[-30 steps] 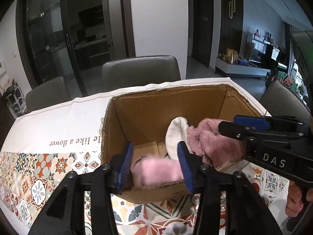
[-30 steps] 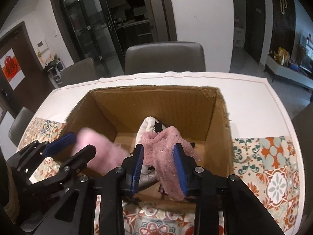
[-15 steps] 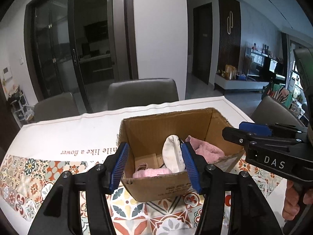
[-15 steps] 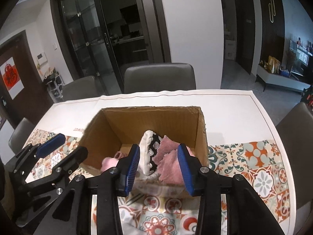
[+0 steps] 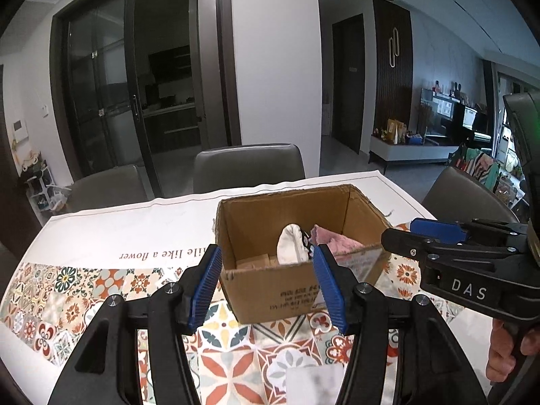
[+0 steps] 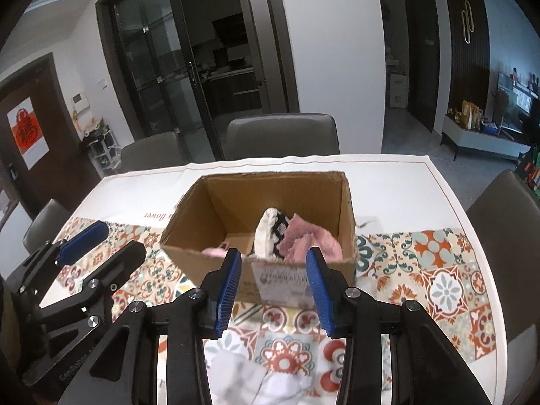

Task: Organize soft objects
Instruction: 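Move both tools back toward the two white cloths on the table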

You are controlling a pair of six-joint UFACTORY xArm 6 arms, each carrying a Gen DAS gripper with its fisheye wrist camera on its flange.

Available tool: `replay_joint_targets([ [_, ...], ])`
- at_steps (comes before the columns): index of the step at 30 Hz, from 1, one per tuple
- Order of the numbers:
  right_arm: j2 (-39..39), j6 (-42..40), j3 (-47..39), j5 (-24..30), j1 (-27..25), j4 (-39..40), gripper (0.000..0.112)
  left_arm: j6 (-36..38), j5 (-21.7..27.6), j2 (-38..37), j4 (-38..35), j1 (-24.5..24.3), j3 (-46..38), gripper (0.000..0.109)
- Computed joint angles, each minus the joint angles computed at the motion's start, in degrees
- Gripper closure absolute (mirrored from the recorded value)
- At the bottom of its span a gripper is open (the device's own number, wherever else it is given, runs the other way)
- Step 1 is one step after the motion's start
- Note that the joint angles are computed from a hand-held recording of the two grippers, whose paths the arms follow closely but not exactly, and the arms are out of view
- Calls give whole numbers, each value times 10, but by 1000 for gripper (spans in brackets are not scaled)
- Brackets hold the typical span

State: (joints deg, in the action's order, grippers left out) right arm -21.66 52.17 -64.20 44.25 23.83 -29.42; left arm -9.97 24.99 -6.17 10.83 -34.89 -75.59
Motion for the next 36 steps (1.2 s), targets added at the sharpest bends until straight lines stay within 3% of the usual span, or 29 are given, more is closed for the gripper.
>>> replay_joint_targets([
  [22, -51, 9, 98, 47, 57, 60, 71, 50, 58, -89, -65, -17, 138, 53],
  [36, -45, -21, 149, 72, 60, 138, 71, 124, 110, -78, -130, -20, 174, 53],
])
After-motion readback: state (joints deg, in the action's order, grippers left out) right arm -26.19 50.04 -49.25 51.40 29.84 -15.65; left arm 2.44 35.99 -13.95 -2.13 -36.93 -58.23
